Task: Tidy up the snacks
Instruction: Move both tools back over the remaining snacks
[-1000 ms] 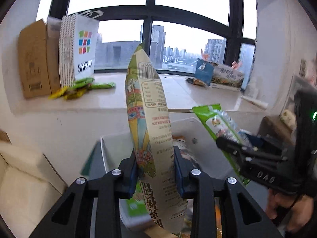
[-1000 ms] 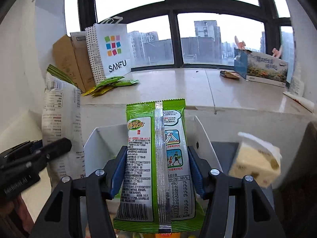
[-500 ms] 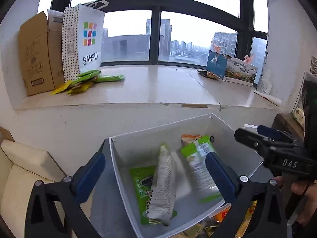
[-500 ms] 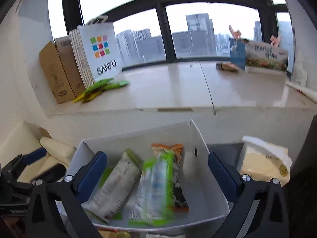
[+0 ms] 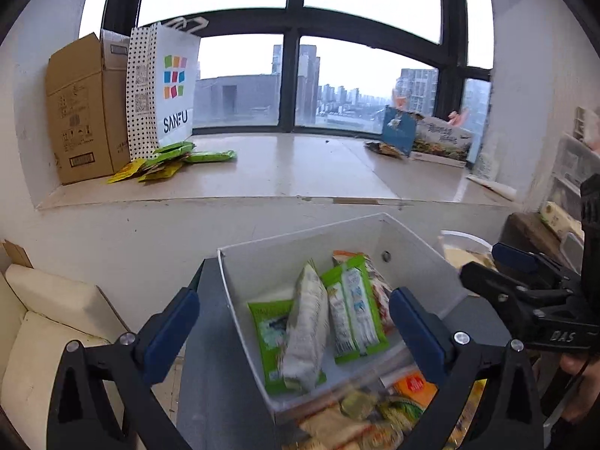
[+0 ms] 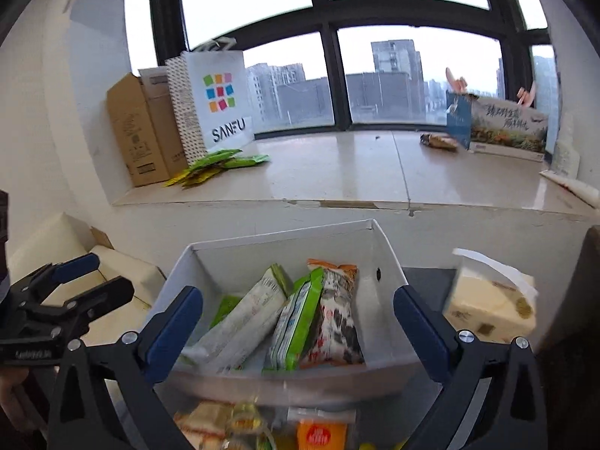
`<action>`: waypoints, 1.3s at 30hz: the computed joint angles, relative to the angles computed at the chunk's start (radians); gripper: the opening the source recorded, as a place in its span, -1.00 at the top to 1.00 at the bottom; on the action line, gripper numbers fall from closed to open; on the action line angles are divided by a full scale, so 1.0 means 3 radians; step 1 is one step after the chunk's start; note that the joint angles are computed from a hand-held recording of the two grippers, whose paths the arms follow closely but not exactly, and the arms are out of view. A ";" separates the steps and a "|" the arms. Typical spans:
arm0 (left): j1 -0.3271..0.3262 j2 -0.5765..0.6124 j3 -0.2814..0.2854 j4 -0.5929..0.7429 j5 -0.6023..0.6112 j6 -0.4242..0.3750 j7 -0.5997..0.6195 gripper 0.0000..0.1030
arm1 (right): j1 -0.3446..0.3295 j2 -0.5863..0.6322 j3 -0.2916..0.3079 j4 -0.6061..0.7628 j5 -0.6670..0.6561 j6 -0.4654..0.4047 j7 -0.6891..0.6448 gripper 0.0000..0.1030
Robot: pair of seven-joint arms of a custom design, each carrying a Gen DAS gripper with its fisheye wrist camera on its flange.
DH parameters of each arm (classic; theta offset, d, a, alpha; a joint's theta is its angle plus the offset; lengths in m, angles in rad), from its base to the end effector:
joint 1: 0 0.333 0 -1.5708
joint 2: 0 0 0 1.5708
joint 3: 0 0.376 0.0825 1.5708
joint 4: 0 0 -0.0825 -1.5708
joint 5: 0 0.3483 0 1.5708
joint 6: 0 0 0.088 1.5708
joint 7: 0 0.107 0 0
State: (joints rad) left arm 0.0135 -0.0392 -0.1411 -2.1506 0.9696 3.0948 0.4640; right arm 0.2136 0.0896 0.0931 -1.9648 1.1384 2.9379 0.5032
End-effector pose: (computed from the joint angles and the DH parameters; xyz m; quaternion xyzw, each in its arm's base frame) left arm 0.5150 -0.1363 0.5859 -0.6286 0.6110 -0.3702 0.3074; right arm 0.5747 0.1182 0.5779 -0.7139 0.5046 -0.2005 0.4422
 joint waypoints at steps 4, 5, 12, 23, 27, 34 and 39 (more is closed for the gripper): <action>0.0118 -0.0321 -0.0067 -0.0345 0.0024 0.0270 -0.0051 -1.00 | 0.0017 -0.0433 -0.0042 -0.0401 0.0698 -0.0081 -0.0713 -1.00; 0.0238 -0.0417 -0.0167 -0.0423 0.0138 0.0336 -0.0154 -1.00 | 0.0044 -0.0525 -0.0083 -0.0486 0.0809 -0.0117 -0.0834 -1.00; 0.0258 -0.0990 -0.0288 -0.0947 -0.0004 0.0442 0.0049 -1.00 | 0.0158 -0.1196 -0.0241 -0.1126 0.1093 -0.0261 -0.1154 -1.00; 0.0137 -0.1493 -0.0321 -0.1681 -0.0522 0.0471 0.0284 -1.00 | 0.0131 -0.1846 -0.0308 -0.1942 0.0979 -0.0192 -0.0819 -1.00; 0.0119 -0.1574 -0.0352 -0.1897 -0.0695 0.0510 0.0366 -1.00 | 0.0127 -0.1832 -0.0249 -0.2125 0.0559 -0.0060 -0.0411 -1.00; -0.0176 -0.1500 -0.0131 -0.2041 -0.1051 0.0489 0.0607 -1.00 | -0.0107 -0.1554 0.0087 -0.2265 -0.0793 -0.0212 0.0659 -1.00; -0.0298 -0.1463 -0.0065 -0.2090 -0.1244 0.0551 0.0812 -1.00 | -0.0073 -0.1316 0.0143 -0.2258 -0.1385 -0.0332 0.1010 -1.00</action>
State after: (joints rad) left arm -0.0760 -0.4782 -0.1605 -2.7777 0.5964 3.2600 0.7076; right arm 0.1917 -0.3053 0.1360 -2.6422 0.7229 2.8382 0.8063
